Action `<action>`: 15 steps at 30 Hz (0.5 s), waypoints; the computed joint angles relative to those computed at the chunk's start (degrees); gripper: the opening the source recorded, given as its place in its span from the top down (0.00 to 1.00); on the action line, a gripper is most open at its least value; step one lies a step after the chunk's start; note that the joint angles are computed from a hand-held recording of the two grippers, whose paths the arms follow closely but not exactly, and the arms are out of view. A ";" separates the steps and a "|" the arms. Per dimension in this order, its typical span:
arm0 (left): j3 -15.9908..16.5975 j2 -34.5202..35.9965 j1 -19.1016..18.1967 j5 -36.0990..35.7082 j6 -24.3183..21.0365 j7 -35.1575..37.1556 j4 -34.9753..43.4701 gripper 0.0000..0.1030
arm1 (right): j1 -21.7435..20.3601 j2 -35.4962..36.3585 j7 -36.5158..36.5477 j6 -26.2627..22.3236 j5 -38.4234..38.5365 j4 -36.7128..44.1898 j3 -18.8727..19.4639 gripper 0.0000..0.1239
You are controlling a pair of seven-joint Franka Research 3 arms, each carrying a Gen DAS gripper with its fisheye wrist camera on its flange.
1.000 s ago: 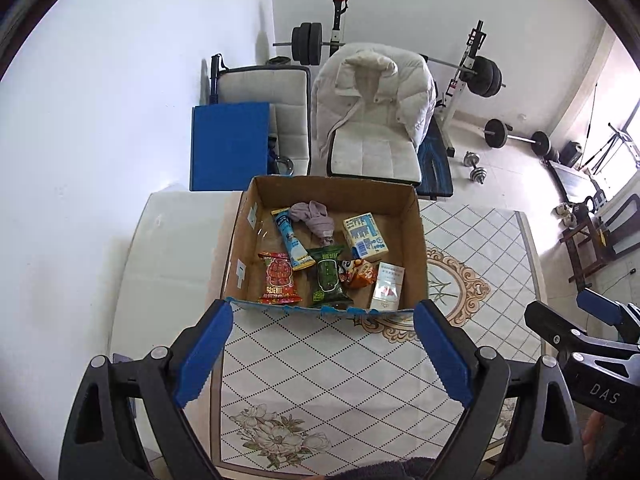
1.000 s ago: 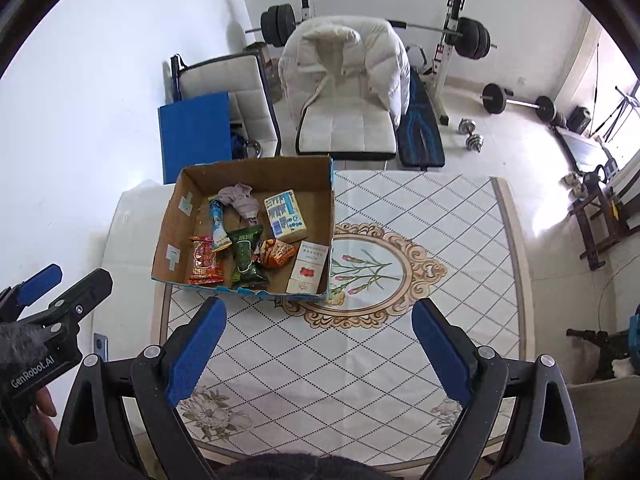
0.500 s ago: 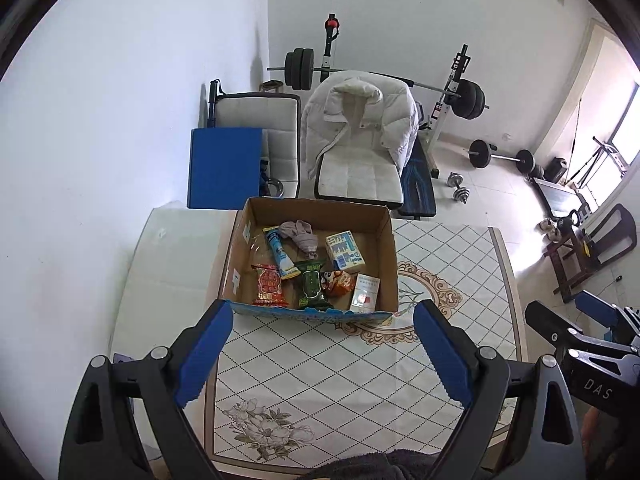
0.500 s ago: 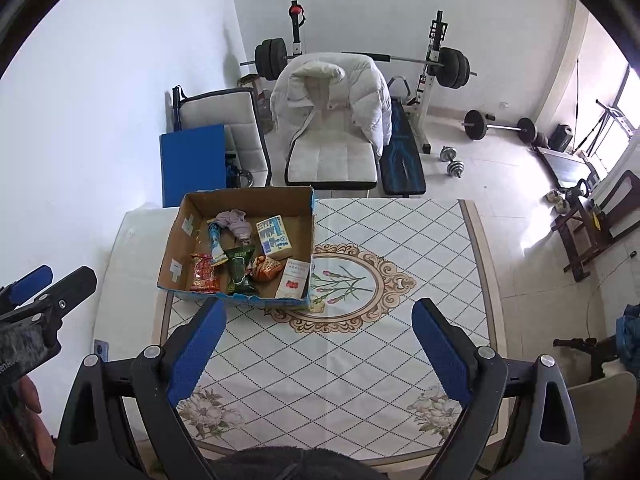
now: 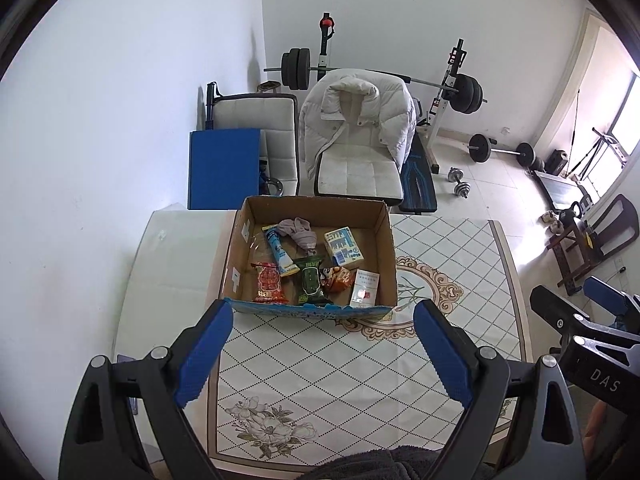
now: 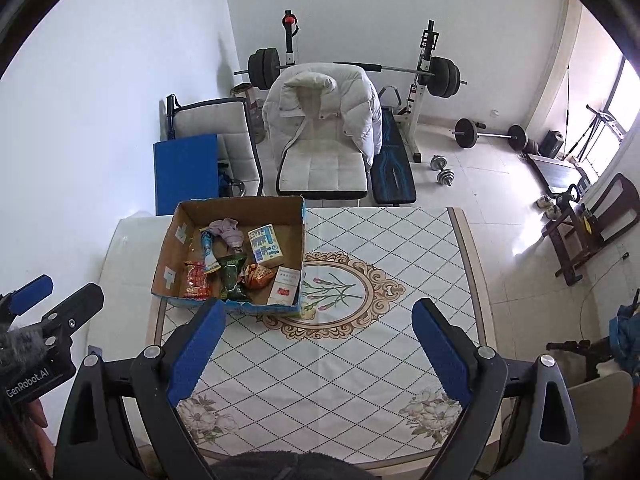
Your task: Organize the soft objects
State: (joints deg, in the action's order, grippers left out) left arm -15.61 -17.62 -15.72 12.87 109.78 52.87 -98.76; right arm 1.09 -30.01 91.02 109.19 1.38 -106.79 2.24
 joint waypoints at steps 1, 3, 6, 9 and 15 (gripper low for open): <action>-0.02 0.01 0.01 0.05 0.01 -0.07 0.02 0.10 | -0.03 -0.07 0.08 0.24 -0.10 -0.13 0.06 0.23; 0.09 -0.17 0.01 0.10 0.32 0.18 -0.34 0.10 | -0.06 -0.03 0.40 0.59 -0.28 -0.40 0.25 0.23; 0.09 -0.18 0.03 0.09 0.40 0.18 -0.41 0.10 | -0.06 -0.18 0.60 0.96 -0.50 -0.61 0.32 0.23; 0.06 -0.06 0.07 0.18 0.16 0.13 -0.27 0.10 | 0.00 -0.27 0.75 1.03 -0.35 -0.73 0.25 0.23; 0.18 0.14 0.18 0.23 0.35 0.48 -0.18 0.10 | 0.14 -0.46 0.83 1.23 -0.24 -0.93 0.27 0.23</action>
State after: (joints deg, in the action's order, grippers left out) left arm -15.43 -17.48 -15.54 13.11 110.13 53.35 -98.95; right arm 1.24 -30.46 91.85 110.42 1.14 -107.72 2.51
